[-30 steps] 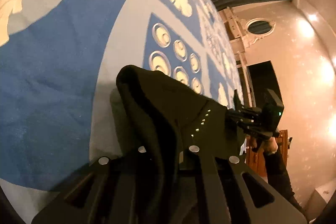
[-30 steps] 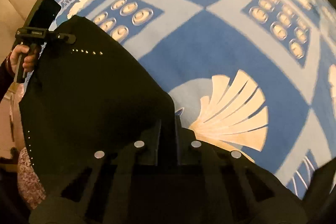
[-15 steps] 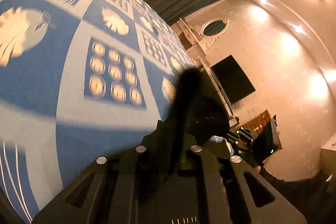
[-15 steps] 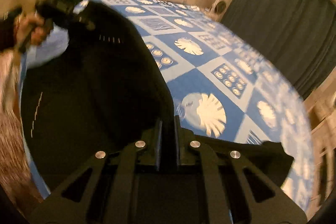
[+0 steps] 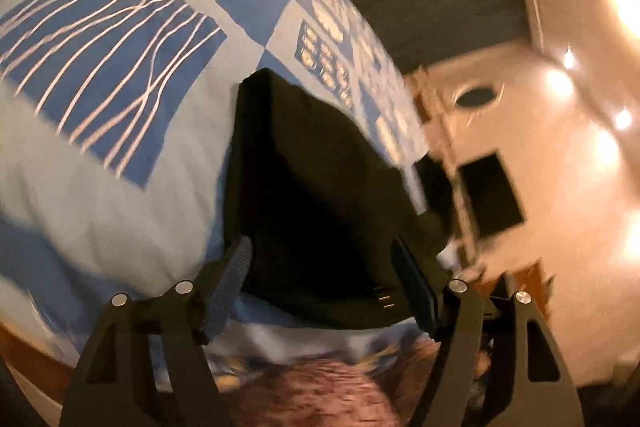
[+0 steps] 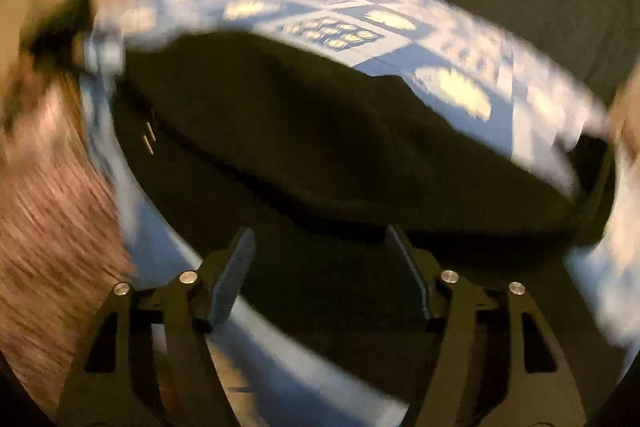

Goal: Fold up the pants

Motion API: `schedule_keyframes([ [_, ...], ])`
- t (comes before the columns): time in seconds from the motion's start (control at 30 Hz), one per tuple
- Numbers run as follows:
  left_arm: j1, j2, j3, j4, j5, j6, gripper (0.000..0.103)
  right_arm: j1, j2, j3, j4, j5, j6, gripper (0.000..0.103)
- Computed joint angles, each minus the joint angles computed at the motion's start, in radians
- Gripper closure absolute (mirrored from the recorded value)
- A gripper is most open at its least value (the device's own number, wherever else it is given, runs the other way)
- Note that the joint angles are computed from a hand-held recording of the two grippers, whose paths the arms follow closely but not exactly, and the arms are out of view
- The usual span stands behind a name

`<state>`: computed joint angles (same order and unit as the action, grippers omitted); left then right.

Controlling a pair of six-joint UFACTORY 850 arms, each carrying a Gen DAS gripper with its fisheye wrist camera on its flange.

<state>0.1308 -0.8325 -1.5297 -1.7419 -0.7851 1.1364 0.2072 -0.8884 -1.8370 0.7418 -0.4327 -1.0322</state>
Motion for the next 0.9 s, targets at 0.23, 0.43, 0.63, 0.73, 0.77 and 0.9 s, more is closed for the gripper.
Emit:
schedule_keyframes([
  [0.23, -0.045, 0.035, 0.049, -0.216, 0.092, 0.045, 0.025, -0.129, -0.067, -0.085, 0.412, -0.274, 0.283, 0.035],
  [0.43, -0.076, 0.141, 0.182, -0.465, 0.197, 0.149, 0.025, -0.149, -0.11, -0.115, 0.457, -0.3, 0.454, 0.035],
  [0.63, -0.13, 0.128, 0.15, -0.396, 0.235, 0.061, 0.025, -0.153, -0.125, -0.111, 0.5, -0.287, 0.445, 0.035],
  [0.73, -0.142, 0.089, 0.094, -0.335, 0.294, -0.04, 0.025, -0.155, -0.117, -0.095, 0.518, -0.282, 0.432, 0.034],
  [0.77, -0.145, 0.085, 0.091, -0.315, 0.311, -0.094, 0.025, -0.155, -0.121, -0.101, 0.52, -0.282, 0.435, 0.034],
  [0.9, -0.161, 0.082, 0.098, -0.37, 0.362, -0.09, 0.025, -0.156, -0.127, -0.106, 0.54, -0.281, 0.43, 0.033],
])
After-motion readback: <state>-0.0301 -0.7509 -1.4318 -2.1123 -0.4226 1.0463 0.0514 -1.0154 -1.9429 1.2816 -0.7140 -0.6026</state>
